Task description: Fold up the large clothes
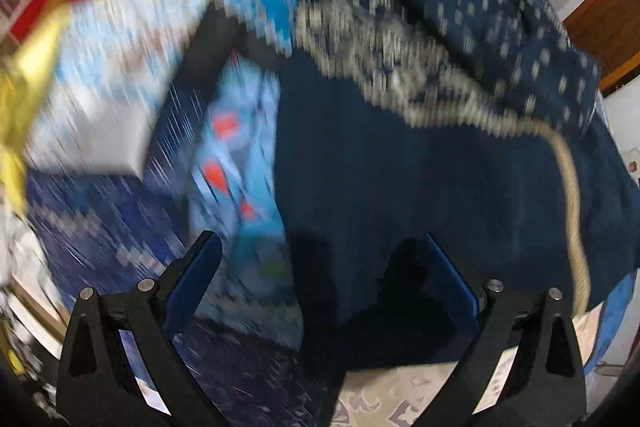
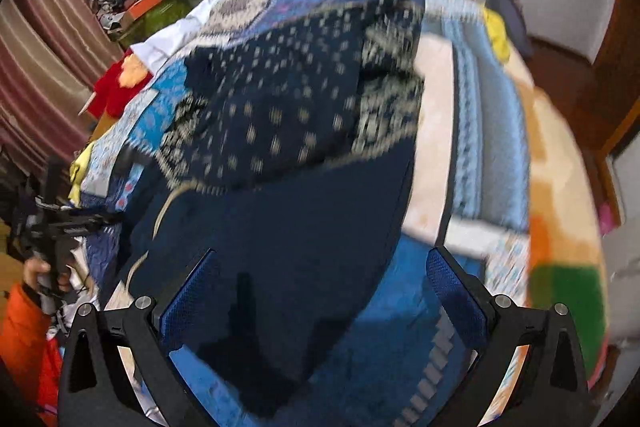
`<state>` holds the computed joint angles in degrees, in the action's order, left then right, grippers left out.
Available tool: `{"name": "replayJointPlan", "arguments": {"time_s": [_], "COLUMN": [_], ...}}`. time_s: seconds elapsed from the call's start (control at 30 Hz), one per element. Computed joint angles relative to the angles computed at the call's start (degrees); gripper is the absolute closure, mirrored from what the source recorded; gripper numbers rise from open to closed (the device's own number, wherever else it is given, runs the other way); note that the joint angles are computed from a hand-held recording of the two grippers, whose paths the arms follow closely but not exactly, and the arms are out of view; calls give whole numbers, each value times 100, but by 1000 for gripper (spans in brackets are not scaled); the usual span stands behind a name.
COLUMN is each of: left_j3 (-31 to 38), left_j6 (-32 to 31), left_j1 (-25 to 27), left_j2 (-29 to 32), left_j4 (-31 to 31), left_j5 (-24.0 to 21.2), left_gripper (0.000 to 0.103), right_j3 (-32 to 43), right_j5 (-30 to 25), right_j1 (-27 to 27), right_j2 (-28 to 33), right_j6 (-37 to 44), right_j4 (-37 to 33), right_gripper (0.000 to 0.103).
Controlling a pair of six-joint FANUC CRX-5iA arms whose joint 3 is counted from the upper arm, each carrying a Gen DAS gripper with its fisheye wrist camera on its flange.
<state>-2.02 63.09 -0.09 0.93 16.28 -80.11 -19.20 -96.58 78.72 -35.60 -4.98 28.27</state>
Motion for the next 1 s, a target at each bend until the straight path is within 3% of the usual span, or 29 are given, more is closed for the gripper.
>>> {"name": "replayJointPlan", "arguments": {"time_s": [0.1, 0.2, 0.23, 0.43, 0.47, 0.53, 0.8, 1.0], "left_j3": [-301, -708, -769, -825, -753, -502, 318, 1530], "left_j6": [-40, -162, -196, -313, -284, -185, -187, 33], "left_j1": [68, 268, 315, 245, 191, 66, 83, -122], "left_j2": [-36, -103, -84, -222, -231, -188, 83, 685], "left_j4": [213, 852, 1021, 1230, 1163, 965, 1730, 1929], "left_j5": [-65, -93, -171, -215, -200, -150, 133, 489], "left_gripper": [3, 24, 36, 70, 81, 94, 95, 95], "right_j3": [-270, -430, -445, -517, -537, -512, -298, 155], "right_j5": [241, 327, 284, 796, 914, 1111, 1329, 1912], "right_j1": [346, 536, 599, 388, 319, 121, -248, -1523], "right_j2": [-295, -333, -284, -228, -239, -219, -65, 268], "right_j6": [-529, -735, -742, -437, -375, -197, 458, 1453], "right_j4": [-77, -31, 37, 166, 189, 182, 916, 965], "right_gripper": [3, 10, 21, 74, 79, 88, 91, 91]}}
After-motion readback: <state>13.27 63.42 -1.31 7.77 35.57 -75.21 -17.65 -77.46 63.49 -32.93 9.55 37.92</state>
